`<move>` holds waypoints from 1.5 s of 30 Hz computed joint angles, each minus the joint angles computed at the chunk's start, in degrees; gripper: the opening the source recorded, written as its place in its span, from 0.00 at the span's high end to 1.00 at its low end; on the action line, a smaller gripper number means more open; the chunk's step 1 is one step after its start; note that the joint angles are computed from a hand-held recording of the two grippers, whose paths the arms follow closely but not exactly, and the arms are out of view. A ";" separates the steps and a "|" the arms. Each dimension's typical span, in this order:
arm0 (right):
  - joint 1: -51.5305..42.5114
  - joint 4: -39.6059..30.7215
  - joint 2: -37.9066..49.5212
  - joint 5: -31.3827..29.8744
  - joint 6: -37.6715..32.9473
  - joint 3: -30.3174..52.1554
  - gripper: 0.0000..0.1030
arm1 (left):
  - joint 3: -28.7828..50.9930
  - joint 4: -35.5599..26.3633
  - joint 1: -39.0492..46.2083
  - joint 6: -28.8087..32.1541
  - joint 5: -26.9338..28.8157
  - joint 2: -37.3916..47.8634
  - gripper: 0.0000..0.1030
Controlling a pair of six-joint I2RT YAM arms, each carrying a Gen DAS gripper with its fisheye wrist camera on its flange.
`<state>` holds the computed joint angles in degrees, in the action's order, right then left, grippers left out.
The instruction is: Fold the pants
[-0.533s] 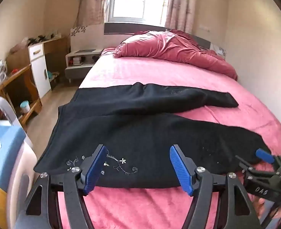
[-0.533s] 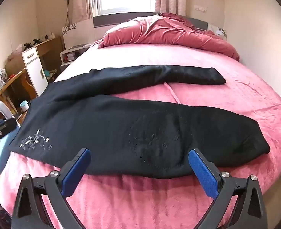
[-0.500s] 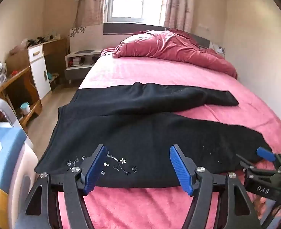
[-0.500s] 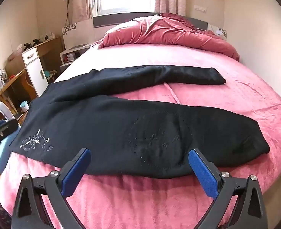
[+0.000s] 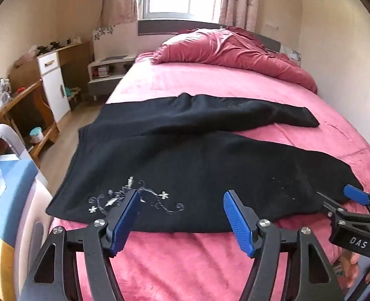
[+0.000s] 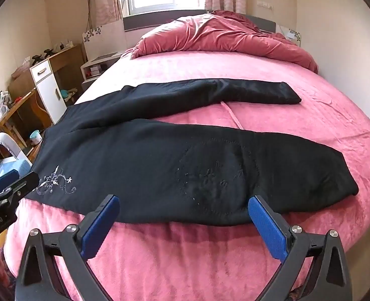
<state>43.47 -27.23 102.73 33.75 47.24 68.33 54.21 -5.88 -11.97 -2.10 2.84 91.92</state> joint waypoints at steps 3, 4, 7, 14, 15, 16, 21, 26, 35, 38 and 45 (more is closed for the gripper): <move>0.71 -0.07 0.88 0.55 0.92 0.41 0.00 | 0.56 -0.47 0.74 -0.92 0.65 0.43 0.31; 0.81 0.27 0.88 0.66 1.03 0.06 0.00 | 0.74 -0.65 0.82 -1.09 0.57 0.66 0.30; 0.86 0.45 0.63 0.43 0.82 -0.36 0.00 | 0.62 -0.67 1.10 -1.44 0.56 0.91 0.28; 1.29 0.31 1.10 0.44 0.72 -0.12 0.00 | 0.85 -1.47 1.41 -1.26 0.13 1.27 0.27; 1.17 0.27 1.02 0.31 0.65 -0.11 0.00 | 0.56 -1.27 1.06 -1.40 -0.25 1.05 0.27; 1.16 0.28 1.11 0.29 0.68 -0.09 0.00 | 0.48 -1.23 0.93 -1.40 -0.45 0.94 0.26; 1.26 -0.03 1.26 0.49 0.95 -0.03 0.00 | 0.43 -1.37 0.83 -1.72 -0.46 0.95 0.26; 1.49 -0.57 1.84 0.79 0.80 0.60 0.00 | 0.47 -1.94 1.04 -1.91 -0.16 1.59 0.26; 2.93 -3.44 3.52 3.68 0.31 3.10 0.00 | -1.22 -1.03 1.47 -1.85 0.59 0.72 0.20; 3.60 -3.54 3.78 5.02 -0.39 3.57 0.00 | -1.16 -1.36 1.34 -2.07 0.33 0.91 0.20; 4.60 -3.15 4.21 6.15 -1.52 4.11 0.00 | -0.94 -1.77 0.93 -2.26 -0.49 1.16 0.19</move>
<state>48.07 -30.37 106.94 39.90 45.72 72.43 53.27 -7.66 -11.04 -4.36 2.35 93.08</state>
